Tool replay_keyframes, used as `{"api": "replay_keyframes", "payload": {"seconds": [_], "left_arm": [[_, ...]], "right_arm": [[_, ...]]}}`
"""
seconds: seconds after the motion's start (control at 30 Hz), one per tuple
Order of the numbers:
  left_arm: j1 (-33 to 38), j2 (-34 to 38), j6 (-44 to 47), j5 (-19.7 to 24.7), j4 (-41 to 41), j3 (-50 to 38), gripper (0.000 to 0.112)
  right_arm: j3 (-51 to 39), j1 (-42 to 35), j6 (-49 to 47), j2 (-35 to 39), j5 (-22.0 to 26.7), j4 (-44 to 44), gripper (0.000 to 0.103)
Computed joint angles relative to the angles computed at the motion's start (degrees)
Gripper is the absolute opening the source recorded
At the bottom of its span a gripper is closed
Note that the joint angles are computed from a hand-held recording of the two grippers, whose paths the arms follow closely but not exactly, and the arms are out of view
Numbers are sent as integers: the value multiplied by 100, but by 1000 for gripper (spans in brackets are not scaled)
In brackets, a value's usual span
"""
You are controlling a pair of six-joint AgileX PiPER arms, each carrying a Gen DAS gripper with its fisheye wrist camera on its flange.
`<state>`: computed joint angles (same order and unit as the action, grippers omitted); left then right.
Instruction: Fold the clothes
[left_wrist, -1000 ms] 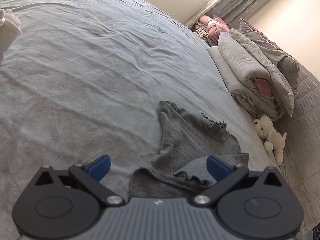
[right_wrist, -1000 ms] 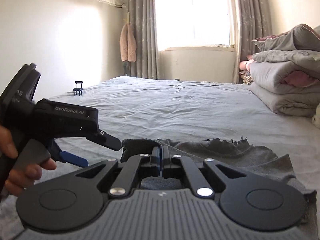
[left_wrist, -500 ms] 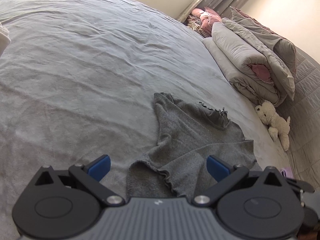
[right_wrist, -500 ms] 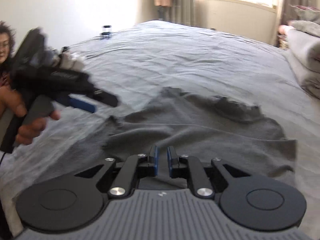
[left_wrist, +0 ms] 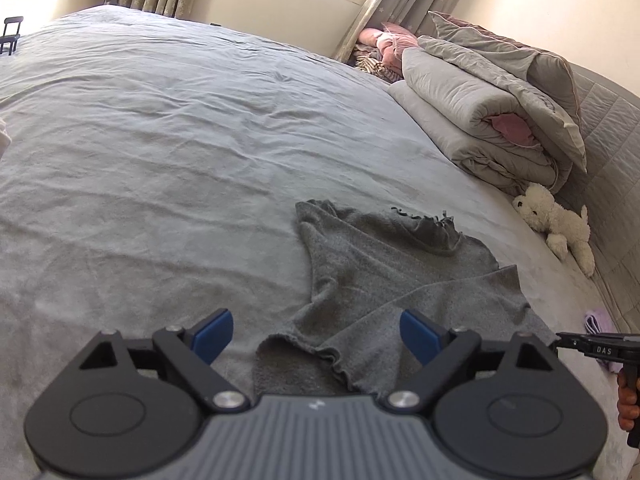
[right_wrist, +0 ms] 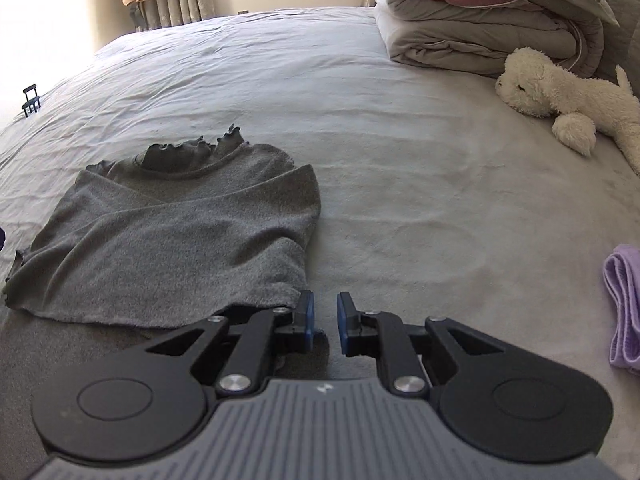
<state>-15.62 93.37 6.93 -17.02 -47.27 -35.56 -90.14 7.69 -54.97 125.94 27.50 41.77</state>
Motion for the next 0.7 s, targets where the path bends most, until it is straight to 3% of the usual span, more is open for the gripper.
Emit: {"api": "replay_keyframes", "payload": {"seconds": [0.13,0.17,0.2,0.23,0.33,0.4,0.5,0.63,0.7], "left_arm": [[23,-31,-170,24,190,28,89],[21,-36,-182,31,208,28,89],[30,-36,-234,44,260,27,89],[54,-31,-329,68,344,25,90],[115,-5,-479,87,428,27,90],[150,10,-564,113,503,28,90],[150,26,-571,120,525,27,90],[169,-19,-737,133,701,55,90],[182,-26,-765,147,730,55,90]], "right_arm": [[-132,-128,-129,47,200,569,20],[-165,-159,-150,60,250,702,25],[-170,-168,-122,66,263,744,39],[-179,-171,-145,75,308,792,43],[-220,-196,-399,100,601,1076,43],[-342,-100,-30,178,618,629,43],[-425,132,961,264,281,-458,8],[-53,141,714,-10,-174,2,7],[-68,208,976,29,-270,-396,7]]}}
